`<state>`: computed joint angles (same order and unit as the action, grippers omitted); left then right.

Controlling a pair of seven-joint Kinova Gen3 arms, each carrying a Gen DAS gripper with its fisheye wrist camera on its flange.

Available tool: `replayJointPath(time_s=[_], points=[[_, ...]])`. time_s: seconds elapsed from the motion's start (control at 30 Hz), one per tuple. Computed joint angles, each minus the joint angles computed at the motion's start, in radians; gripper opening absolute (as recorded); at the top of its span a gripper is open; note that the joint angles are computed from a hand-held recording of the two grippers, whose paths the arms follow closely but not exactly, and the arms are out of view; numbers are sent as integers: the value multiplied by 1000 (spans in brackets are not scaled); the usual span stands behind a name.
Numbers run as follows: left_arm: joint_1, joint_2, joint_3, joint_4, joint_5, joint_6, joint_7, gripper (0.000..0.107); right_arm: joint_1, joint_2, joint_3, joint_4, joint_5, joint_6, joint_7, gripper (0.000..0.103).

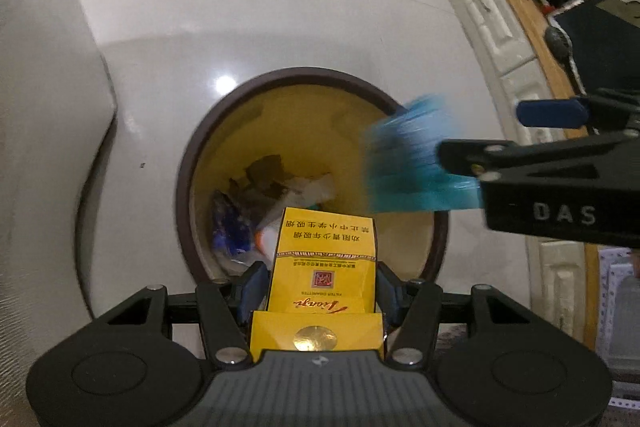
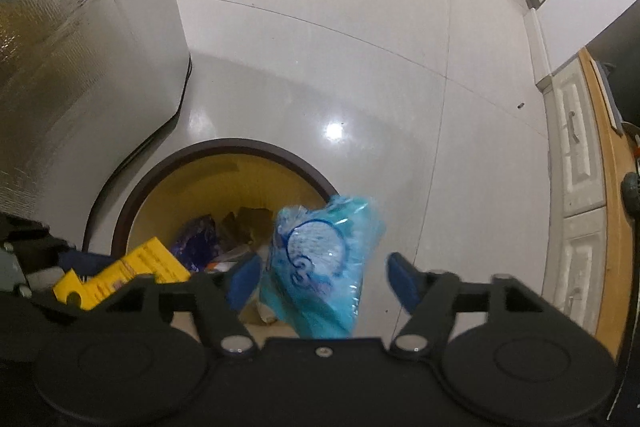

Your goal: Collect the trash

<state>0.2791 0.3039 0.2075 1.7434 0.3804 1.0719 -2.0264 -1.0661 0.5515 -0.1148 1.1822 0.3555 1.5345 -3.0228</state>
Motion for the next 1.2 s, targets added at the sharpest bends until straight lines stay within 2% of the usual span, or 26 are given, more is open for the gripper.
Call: replayJointPath(time_s=[0.13,0.43,0.47,0.5,0.57,0.87,1.2], points=[[-22,4,9,5,35,13,-60,57,-5,-11,2,23,6,-29,-33,78],[-30,24,11,4,68,29,-106,58,0,-38,-7,66,1,-73,-93,79],[-34,28,13,2,79,34,-117,64,1,-40,-9,72,2,-78,-98,79],[-39,30,14,3,88,43,-124,79,2,-44,-10,79,3,-84,-102,79],[-37,32,14,3,91,47,-131,88,2,-48,-12,85,6,-91,-111,79],[-13,36,4,-10,51,62,-96,89,15,-55,-23,93,-10,-98,-106,80],[3,21,-4,-39,-7,88,-47,103,10,-86,-33,124,-22,-112,-141,82]])
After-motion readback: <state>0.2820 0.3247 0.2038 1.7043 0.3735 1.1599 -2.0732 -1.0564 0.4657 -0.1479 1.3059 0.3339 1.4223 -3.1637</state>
